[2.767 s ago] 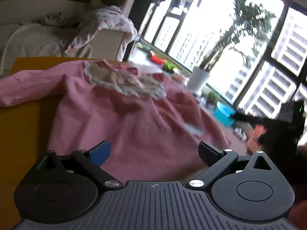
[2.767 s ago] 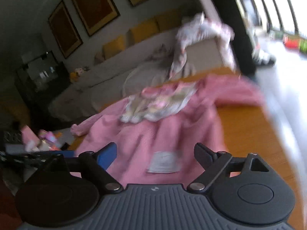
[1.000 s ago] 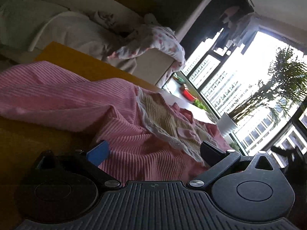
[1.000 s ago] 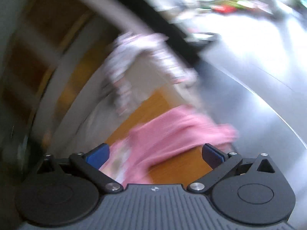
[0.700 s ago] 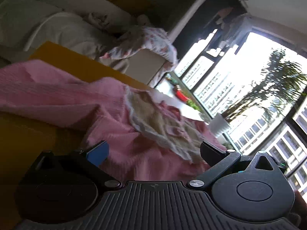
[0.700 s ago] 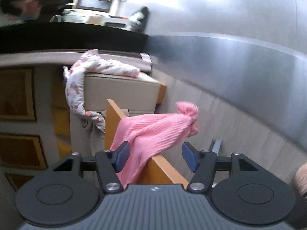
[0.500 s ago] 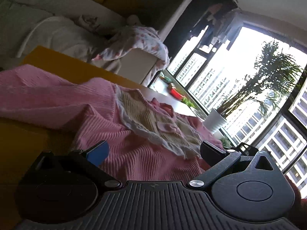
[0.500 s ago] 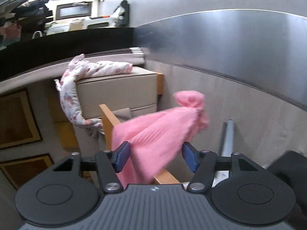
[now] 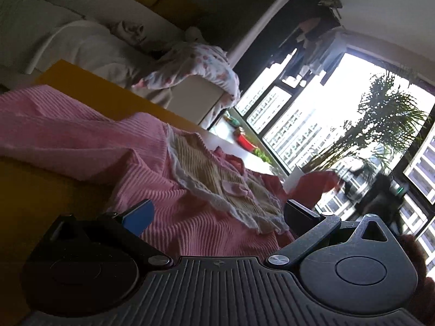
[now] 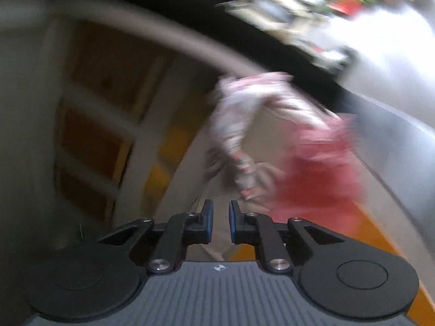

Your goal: Fold clothes

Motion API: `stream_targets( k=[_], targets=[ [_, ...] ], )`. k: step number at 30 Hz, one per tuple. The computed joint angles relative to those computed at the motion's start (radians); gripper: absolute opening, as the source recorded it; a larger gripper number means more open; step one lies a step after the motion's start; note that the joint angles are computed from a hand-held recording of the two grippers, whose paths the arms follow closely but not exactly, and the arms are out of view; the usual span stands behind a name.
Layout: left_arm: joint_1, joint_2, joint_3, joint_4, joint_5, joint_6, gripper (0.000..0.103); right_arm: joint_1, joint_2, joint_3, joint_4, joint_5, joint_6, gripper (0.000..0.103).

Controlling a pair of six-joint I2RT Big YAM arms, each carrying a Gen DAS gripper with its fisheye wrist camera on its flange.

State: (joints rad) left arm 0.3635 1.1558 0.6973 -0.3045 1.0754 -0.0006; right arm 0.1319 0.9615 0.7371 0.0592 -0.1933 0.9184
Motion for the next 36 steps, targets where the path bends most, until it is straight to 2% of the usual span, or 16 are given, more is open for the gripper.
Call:
stream_targets(
  k=[2, 4, 7, 8, 10, 11, 12, 17, 21, 23, 26, 30, 33, 34, 36],
  targets=[
    [0.006, -0.002, -0.004, 0.005, 0.010, -0.002, 0.103, 0.106, 0.041, 0.099, -0.081, 0.031, -0.163, 0.012],
    [0.012, -0.001, -0.007, 0.016, 0.021, -0.009, 0.103, 0.191, 0.094, 0.174, -0.139, 0.044, -0.257, 0.012],
    [0.019, 0.001, -0.009, 0.029, 0.032, -0.022, 0.103, 0.270, 0.151, 0.249, -0.183, 0.038, -0.340, 0.012],
    [0.021, 0.002, -0.009, 0.027, 0.033, -0.023, 0.103, 0.287, 0.161, 0.269, -0.196, 0.045, -0.366, 0.015],
    [0.023, 0.003, -0.006, 0.015, 0.036, -0.017, 0.103, 0.294, 0.149, 0.282, -0.223, 0.108, -0.393, 0.027],
    [0.024, 0.004, -0.004, 0.006, 0.037, -0.011, 0.103, 0.281, 0.138, 0.276, -0.237, 0.135, -0.377, 0.035],
    [0.024, 0.005, -0.001, -0.003, 0.038, -0.006, 0.103, 0.265, 0.116, 0.263, -0.267, 0.161, -0.350, 0.037],
    [0.024, 0.027, 0.019, -0.050, 0.036, 0.000, 0.103, 0.130, 0.005, 0.176, -0.494, 0.218, -0.154, 0.038],
    [0.025, 0.031, 0.021, -0.054, 0.039, -0.010, 0.103, -0.030, -0.119, 0.038, -0.585, 0.205, 0.001, 0.057],
    [0.024, 0.032, 0.020, -0.054, 0.039, -0.011, 0.103, -0.131, -0.152, -0.038, -0.557, 0.109, 0.101, 0.057],
    [0.022, 0.032, 0.019, -0.054, 0.040, -0.008, 0.103, -0.256, -0.158, -0.166, -0.429, -0.064, 0.280, 0.057],
    [0.020, 0.034, 0.020, -0.053, 0.039, -0.010, 0.103, -0.304, -0.053, -0.256, -0.195, -0.145, 0.441, 0.057],
    [0.018, 0.036, 0.020, -0.051, 0.037, -0.015, 0.103, -0.292, 0.065, -0.316, 0.095, -0.204, 0.633, 0.057],
    [0.018, 0.037, 0.020, -0.051, 0.037, -0.016, 0.103, -0.284, 0.097, -0.324, 0.160, -0.215, 0.666, 0.057],
    [0.016, 0.039, 0.021, -0.049, 0.036, -0.019, 0.103, -0.263, 0.157, -0.317, 0.237, -0.208, 0.679, 0.057]
  ],
)
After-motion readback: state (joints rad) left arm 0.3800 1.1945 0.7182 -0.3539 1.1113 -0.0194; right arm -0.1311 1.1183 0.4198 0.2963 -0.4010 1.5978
